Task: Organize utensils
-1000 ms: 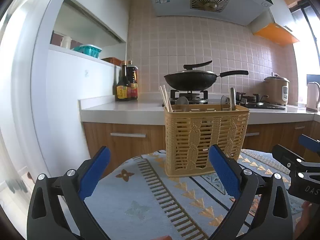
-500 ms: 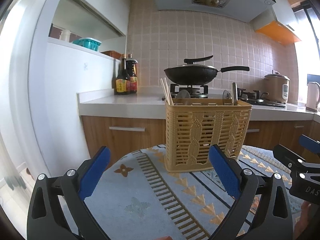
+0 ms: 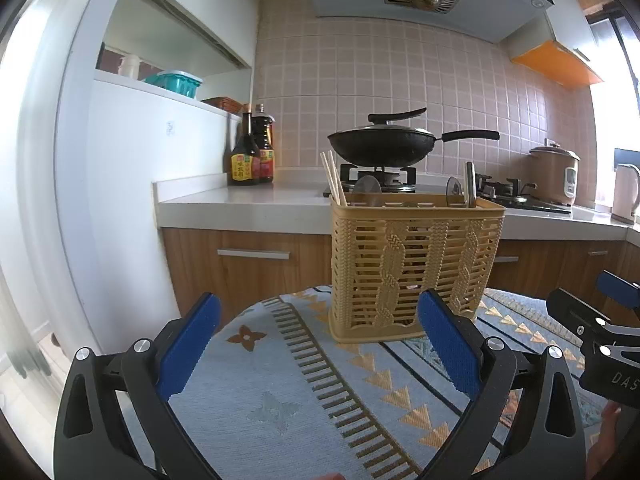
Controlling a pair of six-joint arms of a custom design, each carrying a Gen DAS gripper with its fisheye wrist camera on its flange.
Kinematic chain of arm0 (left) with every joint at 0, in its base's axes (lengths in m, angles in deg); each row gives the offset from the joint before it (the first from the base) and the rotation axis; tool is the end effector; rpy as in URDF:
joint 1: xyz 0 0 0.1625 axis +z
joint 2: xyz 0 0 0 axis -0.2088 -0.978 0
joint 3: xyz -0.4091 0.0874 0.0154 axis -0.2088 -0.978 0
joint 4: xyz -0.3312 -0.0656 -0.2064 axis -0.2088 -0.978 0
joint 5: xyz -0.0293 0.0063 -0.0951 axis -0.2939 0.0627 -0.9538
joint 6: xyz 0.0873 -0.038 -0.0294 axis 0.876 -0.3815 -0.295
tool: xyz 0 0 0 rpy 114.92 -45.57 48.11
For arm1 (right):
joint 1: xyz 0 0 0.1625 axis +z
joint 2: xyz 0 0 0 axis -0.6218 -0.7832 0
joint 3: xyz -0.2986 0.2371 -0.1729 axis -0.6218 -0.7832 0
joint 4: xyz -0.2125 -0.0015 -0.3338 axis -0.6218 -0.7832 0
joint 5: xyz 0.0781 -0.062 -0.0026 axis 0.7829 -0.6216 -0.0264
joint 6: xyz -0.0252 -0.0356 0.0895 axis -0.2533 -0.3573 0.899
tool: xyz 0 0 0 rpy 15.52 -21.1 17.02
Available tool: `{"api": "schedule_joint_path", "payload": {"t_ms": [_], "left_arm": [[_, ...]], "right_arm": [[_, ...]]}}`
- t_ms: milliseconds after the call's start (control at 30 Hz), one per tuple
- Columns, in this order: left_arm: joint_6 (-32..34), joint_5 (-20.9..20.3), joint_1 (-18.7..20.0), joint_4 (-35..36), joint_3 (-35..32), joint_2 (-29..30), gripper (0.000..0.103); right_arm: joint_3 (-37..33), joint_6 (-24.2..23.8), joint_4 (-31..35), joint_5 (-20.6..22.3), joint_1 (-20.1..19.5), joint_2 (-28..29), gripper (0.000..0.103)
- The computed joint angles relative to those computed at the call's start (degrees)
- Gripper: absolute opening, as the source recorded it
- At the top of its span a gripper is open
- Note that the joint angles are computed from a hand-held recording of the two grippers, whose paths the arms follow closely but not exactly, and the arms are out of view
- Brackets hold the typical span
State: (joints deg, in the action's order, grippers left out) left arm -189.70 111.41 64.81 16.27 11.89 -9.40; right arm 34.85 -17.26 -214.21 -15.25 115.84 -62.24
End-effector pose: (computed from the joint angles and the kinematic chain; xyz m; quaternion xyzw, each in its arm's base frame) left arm -0.2883 -0.7384 -0.0745 0.1405 0.6973 -0.5975 0.3702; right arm -0.0186 -0.7782 0.2439 0.3081 -0.7920 0.4890 0.1967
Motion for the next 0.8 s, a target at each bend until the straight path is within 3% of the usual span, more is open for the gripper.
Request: {"api": "schedule_joint_path", "payload": {"t_ms": [800], "left_arm": [[-0.8,0.2,-0.1,2.0,-1.3,0.7,0.095]], "right_arm": [[-0.1,0.2,0.4,-0.3,0.0,0.0,0.096]]}}
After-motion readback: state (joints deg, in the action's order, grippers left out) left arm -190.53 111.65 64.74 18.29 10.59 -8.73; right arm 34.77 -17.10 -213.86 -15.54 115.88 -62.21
